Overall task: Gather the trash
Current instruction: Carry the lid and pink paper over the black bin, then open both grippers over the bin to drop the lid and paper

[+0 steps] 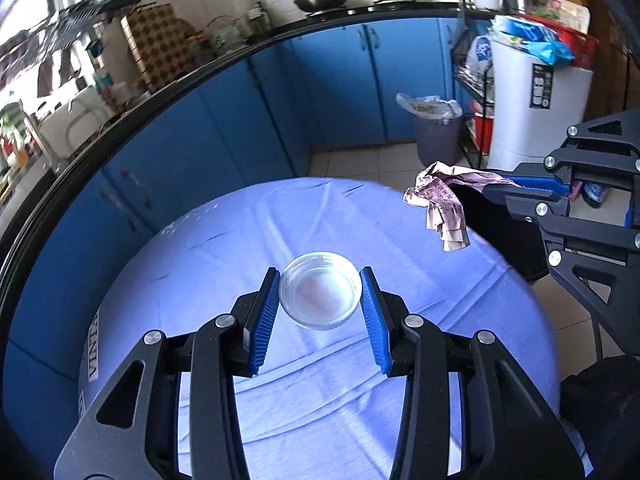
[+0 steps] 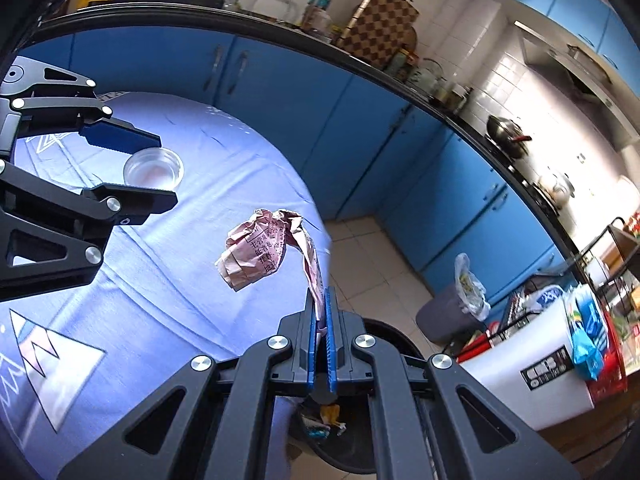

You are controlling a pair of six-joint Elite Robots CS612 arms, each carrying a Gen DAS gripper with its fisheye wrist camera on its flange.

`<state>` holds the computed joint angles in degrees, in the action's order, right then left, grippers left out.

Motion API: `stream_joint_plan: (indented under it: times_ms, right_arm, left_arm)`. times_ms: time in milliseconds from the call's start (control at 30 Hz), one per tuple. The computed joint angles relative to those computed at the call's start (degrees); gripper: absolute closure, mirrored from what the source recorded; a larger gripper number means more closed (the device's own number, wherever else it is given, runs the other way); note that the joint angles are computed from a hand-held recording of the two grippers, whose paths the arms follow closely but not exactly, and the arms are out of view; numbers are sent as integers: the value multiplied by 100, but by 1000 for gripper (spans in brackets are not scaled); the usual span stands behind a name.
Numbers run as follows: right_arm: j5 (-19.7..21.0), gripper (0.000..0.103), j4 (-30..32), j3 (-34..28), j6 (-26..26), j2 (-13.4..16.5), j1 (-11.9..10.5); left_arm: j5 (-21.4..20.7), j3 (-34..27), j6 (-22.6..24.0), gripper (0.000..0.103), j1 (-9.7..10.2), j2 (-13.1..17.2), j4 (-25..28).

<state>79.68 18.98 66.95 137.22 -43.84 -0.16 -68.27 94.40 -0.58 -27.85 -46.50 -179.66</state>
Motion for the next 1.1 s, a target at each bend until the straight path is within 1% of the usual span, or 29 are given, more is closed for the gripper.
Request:
stream_joint_plan:
  times_ms: [133,433,767,1100]
  right_arm:
    - [38,99,-49,15,83,-11,-90]
    - [177,99,-158,28,318,-27,-284]
    - [359,98,1,-314,779,185,-491]
    - [591,98,93,-587,1060,389,-560]
  left_arm:
    - [-32,-146,193,61,-73,68,44]
    - [-195,-504,450,61,-197,234,162]
    - [-355,-965,701,61,-280,454,384]
    - [-535,-1401,768,61,-296,665,643]
